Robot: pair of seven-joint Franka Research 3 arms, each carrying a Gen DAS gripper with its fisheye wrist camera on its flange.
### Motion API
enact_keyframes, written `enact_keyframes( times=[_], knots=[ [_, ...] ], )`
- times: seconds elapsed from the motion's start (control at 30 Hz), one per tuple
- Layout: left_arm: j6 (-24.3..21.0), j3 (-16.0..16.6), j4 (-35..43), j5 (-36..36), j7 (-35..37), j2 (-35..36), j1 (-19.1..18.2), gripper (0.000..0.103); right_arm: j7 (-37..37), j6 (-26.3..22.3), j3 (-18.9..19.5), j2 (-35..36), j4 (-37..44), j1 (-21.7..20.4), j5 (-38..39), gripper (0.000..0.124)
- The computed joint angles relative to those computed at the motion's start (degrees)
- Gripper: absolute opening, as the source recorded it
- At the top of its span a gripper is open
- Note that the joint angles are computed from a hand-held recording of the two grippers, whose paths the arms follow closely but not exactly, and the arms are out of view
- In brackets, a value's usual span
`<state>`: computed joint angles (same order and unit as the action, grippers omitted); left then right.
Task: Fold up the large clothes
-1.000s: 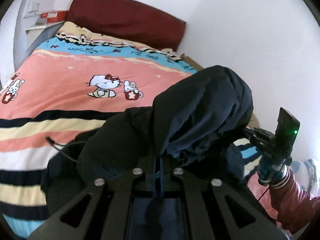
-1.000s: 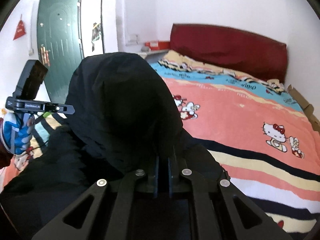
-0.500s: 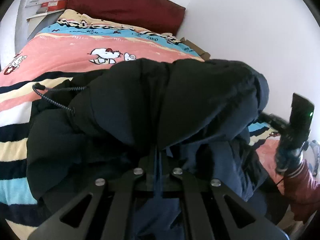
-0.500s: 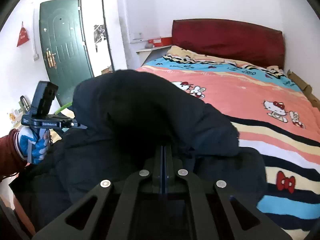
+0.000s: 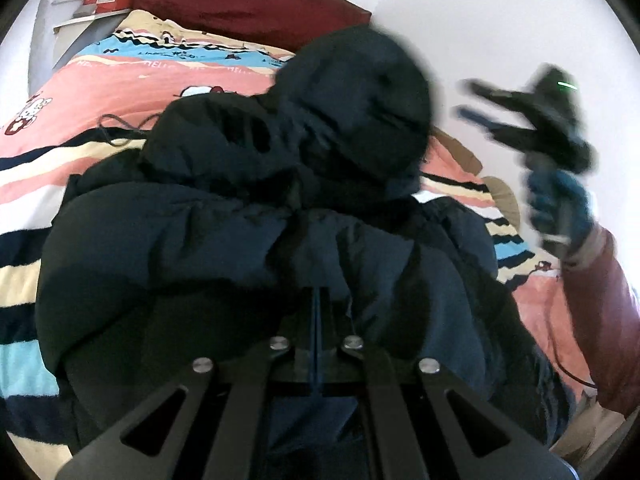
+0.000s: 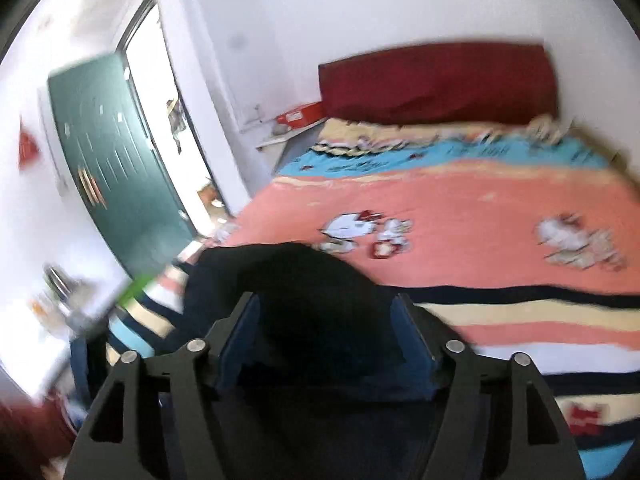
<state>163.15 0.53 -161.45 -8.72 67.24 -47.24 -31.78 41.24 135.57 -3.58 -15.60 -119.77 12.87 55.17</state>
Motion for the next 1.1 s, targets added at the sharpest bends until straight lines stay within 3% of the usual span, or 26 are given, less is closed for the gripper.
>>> enact_keyframes(
  times=[0.07, 0.13, 0.17, 0.3, 0.43, 0.5, 0.57, 0.6, 0.7, 0.77, 0.83, 0.97, 1.1],
  knots=[
    [-0.6, -0.1, 0.4, 0.5, 0.2, -0.2, 0.5, 0.000, 4.6, -0.4, 2.2, 7.7, 4.4, -0.4, -7.1, 0.070],
    [-1.1, 0.3, 0.6, 0.6, 0.7, -0.8, 0.7, 0.000, 13.4, 2.7, 4.9, 13.3, 5.5, -1.1, -19.3, 0.062],
    [-1.3, 0.5, 0.7, 0.6, 0.8, -0.9, 0.9, 0.000, 13.8, 3.7, 4.9, 14.1, 5.3, -1.0, -20.6, 0.062],
    [-2.6, 3.4, 4.0, 0.5, 4.0, 1.9, 2.1, 0.000, 9.6, 5.0, 4.4, 15.1, 4.8, -1.8, -13.3, 0.062],
    [-2.6, 8.9, 11.8, -3.4, 9.8, 10.5, 1.5, 0.002, 9.0, 5.0, 4.3, 18.3, 9.3, -2.9, -13.9, 0.071],
    [-2.2, 13.6, 16.6, -7.9, 14.4, 15.4, -1.4, 0.005, 8.9, 4.7, 4.5, 20.4, 12.4, -3.4, -14.0, 0.076],
    [-2.0, 18.2, 22.5, -13.2, 18.9, 21.1, -4.2, 0.025, 9.9, 4.3, 4.8, 24.0, 17.9, -3.9, -15.0, 0.084],
    [-2.7, 21.0, 25.8, -16.6, 21.7, 24.1, -6.0, 0.045, 10.7, 3.8, 5.0, 25.7, 20.4, -4.2, -15.6, 0.089],
    [-6.8, 27.2, 38.0, -27.2, 28.4, 35.7, -8.4, 0.049, 15.6, 0.4, 5.7, 33.6, 31.1, -4.9, -18.3, 0.093],
    [-9.2, 28.3, 44.4, -32.0, 29.3, 41.9, -7.6, 0.050, 18.0, -1.6, 7.1, 38.9, 37.5, -5.3, -21.0, 0.095],
    [-15.1, 29.2, 51.7, -38.5, 32.0, 48.9, -5.9, 0.050, 19.8, -4.9, 6.9, 43.8, 43.8, -4.4, -24.0, 0.097],
    [-23.7, 27.3, 62.1, -39.2, 29.1, 60.0, -0.7, 0.050, 23.6, -9.1, 6.8, 52.1, 54.3, -2.8, -31.0, 0.097],
    [-26.4, 24.9, 64.1, -36.9, 27.0, 64.8, 2.7, 0.050, 25.5, -12.7, 7.9, 58.3, 61.7, -3.2, -32.9, 0.099]
  ],
)
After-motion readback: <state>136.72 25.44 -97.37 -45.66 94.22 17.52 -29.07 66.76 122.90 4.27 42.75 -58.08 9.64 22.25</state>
